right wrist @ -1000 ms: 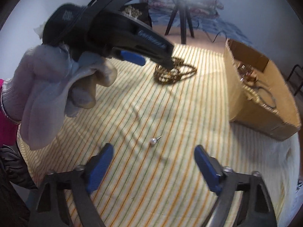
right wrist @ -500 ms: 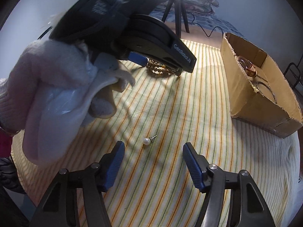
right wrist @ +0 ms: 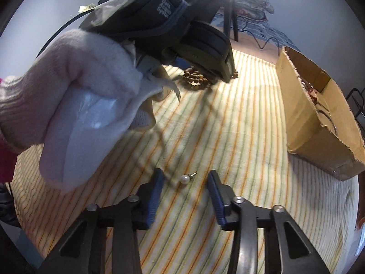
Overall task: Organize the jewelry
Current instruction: 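Grasp the brown bead necklace with the left tool while the right tool grasps the pearl stud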
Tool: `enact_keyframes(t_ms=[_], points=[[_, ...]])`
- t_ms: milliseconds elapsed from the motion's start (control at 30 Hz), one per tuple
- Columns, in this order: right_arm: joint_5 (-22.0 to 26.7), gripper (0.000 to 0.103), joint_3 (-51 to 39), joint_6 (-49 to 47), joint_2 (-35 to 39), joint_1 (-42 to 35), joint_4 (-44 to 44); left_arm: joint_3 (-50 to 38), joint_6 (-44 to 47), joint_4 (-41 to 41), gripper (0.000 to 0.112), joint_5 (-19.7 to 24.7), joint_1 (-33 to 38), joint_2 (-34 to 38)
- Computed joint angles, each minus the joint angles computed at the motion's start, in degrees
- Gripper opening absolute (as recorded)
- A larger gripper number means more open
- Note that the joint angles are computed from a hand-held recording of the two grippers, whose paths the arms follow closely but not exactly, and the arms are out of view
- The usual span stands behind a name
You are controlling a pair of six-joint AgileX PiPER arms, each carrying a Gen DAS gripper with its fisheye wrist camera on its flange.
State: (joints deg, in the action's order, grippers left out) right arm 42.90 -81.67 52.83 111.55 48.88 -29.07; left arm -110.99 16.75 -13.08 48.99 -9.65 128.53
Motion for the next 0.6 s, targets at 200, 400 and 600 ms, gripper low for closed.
enact_keyframes(t_ms=[200, 400, 600], points=[[-3.90, 0.023, 2.82, -2.55, -1.96, -1.18, 3.31, 0.16, 2.39, -2.13, 0.011, 0.27, 1.57, -0.08], [-6.53, 0.008, 4.80, -4.39, -3.35, -3.34, 5.70, 2.05, 3.18, -1.95, 0.011, -1.24, 1.50, -1.14], [-6.05, 0.008, 3.40, -5.17, -2.41, -3.60, 5.80, 3.93, 3.93, -2.63, 0.011, -2.06, 2.17, -2.46]])
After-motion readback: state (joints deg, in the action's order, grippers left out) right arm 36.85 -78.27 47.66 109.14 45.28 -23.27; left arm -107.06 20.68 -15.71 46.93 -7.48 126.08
